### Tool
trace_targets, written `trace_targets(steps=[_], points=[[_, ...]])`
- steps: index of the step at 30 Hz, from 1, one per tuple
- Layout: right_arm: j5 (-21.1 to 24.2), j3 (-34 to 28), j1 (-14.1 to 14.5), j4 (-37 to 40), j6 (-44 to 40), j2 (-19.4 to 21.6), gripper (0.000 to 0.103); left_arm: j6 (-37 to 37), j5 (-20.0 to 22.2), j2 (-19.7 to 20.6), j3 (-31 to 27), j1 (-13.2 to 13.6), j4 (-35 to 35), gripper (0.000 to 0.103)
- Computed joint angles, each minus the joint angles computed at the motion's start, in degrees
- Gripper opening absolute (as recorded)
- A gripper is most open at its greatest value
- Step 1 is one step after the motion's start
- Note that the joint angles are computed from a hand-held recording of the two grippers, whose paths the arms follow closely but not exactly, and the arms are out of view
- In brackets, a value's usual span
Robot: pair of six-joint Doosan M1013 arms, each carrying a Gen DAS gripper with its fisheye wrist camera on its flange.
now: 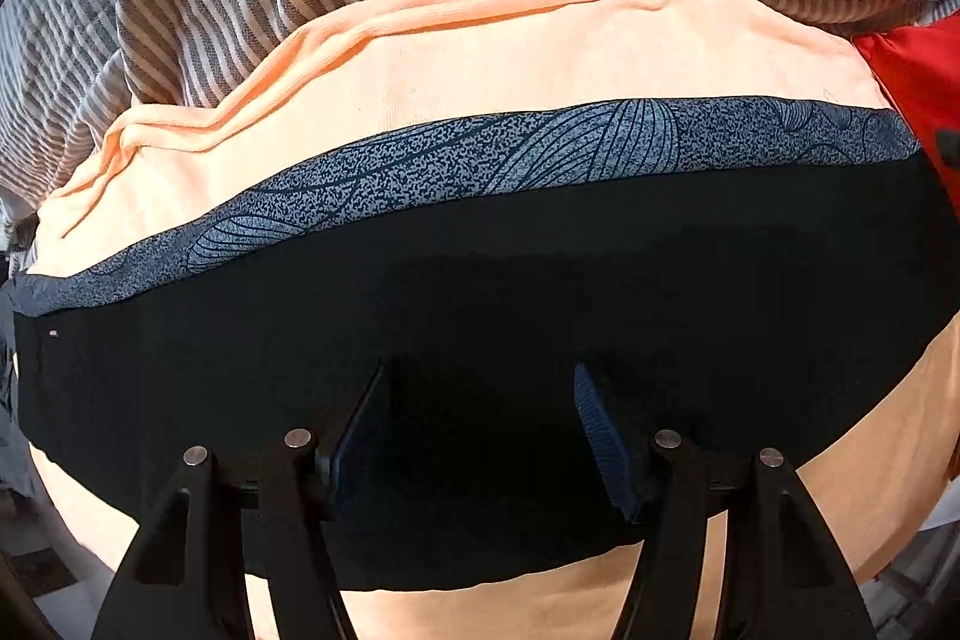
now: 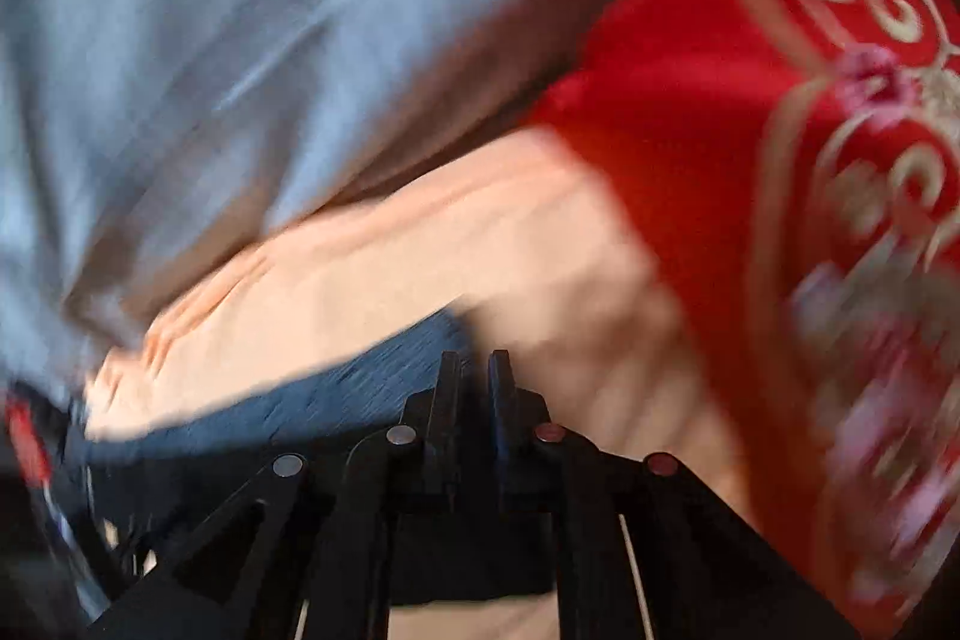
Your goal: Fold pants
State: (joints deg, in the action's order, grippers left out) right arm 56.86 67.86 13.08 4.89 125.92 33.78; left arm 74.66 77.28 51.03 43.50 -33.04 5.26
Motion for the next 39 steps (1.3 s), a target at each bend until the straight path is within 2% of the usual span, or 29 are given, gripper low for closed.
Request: trace_targets(steps=[1,2,3,4,6,9,12,15,16,17,19,21,24,27,28,29,31,32,33,34,36,37,39], points=[[0.88,-0.19,0.74,0.69,-2.2,0.31,0.014,0.07,0.06,-0.01,-0.01,-0.06,0.06,0.064],[2.73,-0.51,1.59,0.12,-3.31,0.89,0.025,0.15,0.17,0.01,-0.1,-0.07,-0.03,0.064],[5.53,-1.37,2.48,-1.91,-2.7,2.0,0.033,0.32,0.47,0.27,-0.57,-0.01,-0.17,0.064],[6.48,-0.84,2.94,-3.43,-1.64,2.4,0.039,0.47,0.9,0.44,-1.03,0.07,-0.1,0.064],[2.66,1.99,2.77,-3.46,-0.19,0.79,0.039,0.15,-0.3,-0.18,-0.81,0.1,2.07,0.064],[6.03,0.23,3.42,-6.08,-0.42,0.94,0.04,-1.26,-5.15,-1.88,1.14,1.07,4.6,0.064],[5.18,0.02,4.68,-5.26,-1.19,0.5,0.043,-3.51,-2.96,-0.51,-0.49,3.0,3.95,0.064],[5.87,-2.81,6.77,-3.97,0.81,2.06,0.047,-5.96,-1.92,1.82,-2.25,5.15,2.06,0.064],[6.1,-3.52,7.27,-3.74,1.14,2.57,0.047,-6.38,-2.35,2.7,-3.05,5.92,0.78,0.076],[6.38,-3.89,7.94,-3.29,1.47,2.83,0.047,-6.91,-2.26,3.43,-4.01,6.39,0.47,0.083],[7.13,-5.21,9.11,-2.75,2.2,3.77,0.047,-7.78,-3.09,4.19,-5.33,7.14,1.27,0.087],[7.71,-6.38,10.34,-2.17,3.37,4.25,0.047,-7.8,-1.32,4.85,-7.11,7.9,2.13,0.087],[8.29,-11.09,12.63,-1.02,5.4,7.28,0.047,-4.42,-5.03,1.23,-2.01,9.64,-0.48,0.087],[7.88,-15.22,14.37,-0.2,6.56,10.11,0.048,0.51,-8.83,-3.52,6.09,10.86,2.2,0.087],[7.96,-16.39,14.88,-0.25,6.68,10.82,0.051,1.19,-9.96,-4.65,8.39,11.29,3.6,0.087],[8.41,-18.55,15.44,0.05,6.46,12.27,0.058,1.27,-10.62,-5.43,10.38,11.84,5.34,0.087],[9.63,-21.85,16.29,0.71,6.4,14.83,0.067,-0.47,-9.16,-5.2,11.47,12.95,7.6,0.087],[10.78,-23.07,16.86,0.15,6.92,16.0,0.068,-1.68,-8.91,-5.37,12.53,13.93,8.47,0.087],[12.09,-23.09,17.44,-1.7,7.68,16.21,0.068,-2.42,-9.5,-6.02,14.33,15.11,9.16,0.087],[11.86,-23.04,17.95,-3.83,7.8,16.36,0.069,-1.44,-11.88,-6.71,15.89,16.45,6.86,0.096],[10.31,-21.78,18.74,-5.92,6.51,15.68,0.076,0.96,-14.28,-7.7,17.32,17.76,3.95,0.096],[11.04,-21.89,18.96,-6.57,5.44,15.69,0.077,1.63,-14.64,-8.22,17.81,17.66,6.19,0.096],[14.15,-23.71,19.16,-7.23,3.81,16.55,0.077,3.16,-15.0,-9.17,18.35,18.13,4.67,0.096]])
